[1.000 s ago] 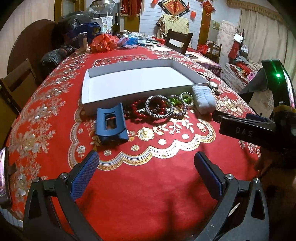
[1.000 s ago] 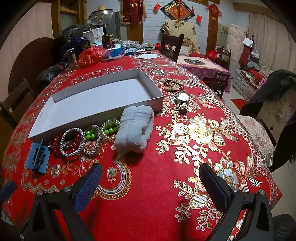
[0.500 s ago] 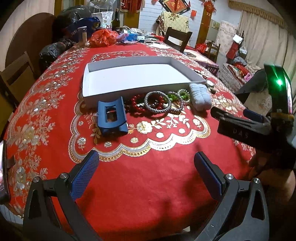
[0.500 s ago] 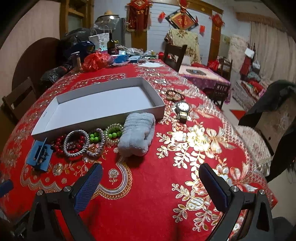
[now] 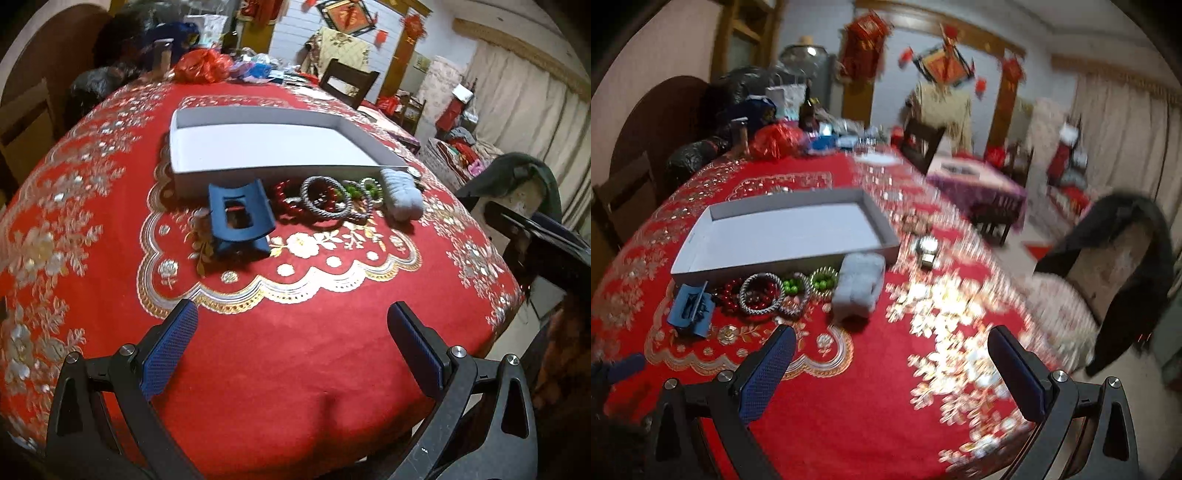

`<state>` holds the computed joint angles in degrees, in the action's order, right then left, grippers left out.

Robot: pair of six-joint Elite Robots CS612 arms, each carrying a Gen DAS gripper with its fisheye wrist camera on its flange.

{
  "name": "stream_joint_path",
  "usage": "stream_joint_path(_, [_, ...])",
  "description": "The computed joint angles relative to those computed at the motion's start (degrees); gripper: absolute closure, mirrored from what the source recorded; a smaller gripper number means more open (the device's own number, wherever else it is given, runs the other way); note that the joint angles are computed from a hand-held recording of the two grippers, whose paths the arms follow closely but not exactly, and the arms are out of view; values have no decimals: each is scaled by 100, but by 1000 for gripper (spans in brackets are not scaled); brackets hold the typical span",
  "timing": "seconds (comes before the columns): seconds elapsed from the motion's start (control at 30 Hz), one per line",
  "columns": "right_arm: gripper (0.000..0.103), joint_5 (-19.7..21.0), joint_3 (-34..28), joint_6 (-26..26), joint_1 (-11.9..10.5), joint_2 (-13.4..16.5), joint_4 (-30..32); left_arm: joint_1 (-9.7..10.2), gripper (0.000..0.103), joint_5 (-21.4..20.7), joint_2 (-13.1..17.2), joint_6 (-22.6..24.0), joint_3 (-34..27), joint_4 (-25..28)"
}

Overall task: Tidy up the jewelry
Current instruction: 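Move both tools toward the blue claw clip and grey towel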

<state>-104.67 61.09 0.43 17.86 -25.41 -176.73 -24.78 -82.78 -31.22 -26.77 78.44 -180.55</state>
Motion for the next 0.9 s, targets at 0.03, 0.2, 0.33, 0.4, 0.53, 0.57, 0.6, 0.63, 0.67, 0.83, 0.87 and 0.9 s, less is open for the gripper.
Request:
stream_joint_path(0.03, [0, 25, 10, -96, 4, 11, -46, -8, 0, 39, 9, -25, -16, 38])
stream_joint_path(0.2, [0, 624, -255, 79, -63, 80, 375, -61, 0, 199, 24, 18, -102, 152])
stream_joint_path(0.33, [0, 909, -596, -168, -118, 228, 428, -56, 0, 221, 18, -48, -129, 99])
stream_joint_path(0.4, [0, 1023, -806, -245, -157, 321, 556, -69, 0, 381, 6, -178, -174, 266])
stream_joint_path(0.53, [0, 1282, -1055, -55, -255, 502, 706, -127, 0, 698, -33, -172, -206, 448])
stream_joint_path(0.57, [0, 1335, -1054, 31, -278, 526, 730, -139, 0, 767, -40, -143, -202, 459])
stream_joint_path(0.6, [0, 1381, -1074, 130, -295, 556, 785, -162, 0, 881, -55, -101, -211, 512])
stream_joint_path(0.63, [0, 1421, -1120, 218, -308, 592, 879, -174, 0, 941, -64, -84, -218, 553])
stream_joint_path(0.67, [0, 1443, -1163, 281, -316, 616, 968, -185, 0, 1003, -68, -80, -242, 621])
stream_joint_path(0.83, [0, 1469, -1257, 427, -357, 674, 1102, -190, 0, 1042, -40, -124, -379, 994])
stream_joint_path(0.87, [0, 1455, -1242, 469, -366, 669, 1075, -192, 0, 1034, -33, -122, -400, 1052])
stream_joint_path(0.9, [0, 1455, -1230, 508, -375, 665, 1037, -196, 0, 1014, -24, -98, -422, 1094])
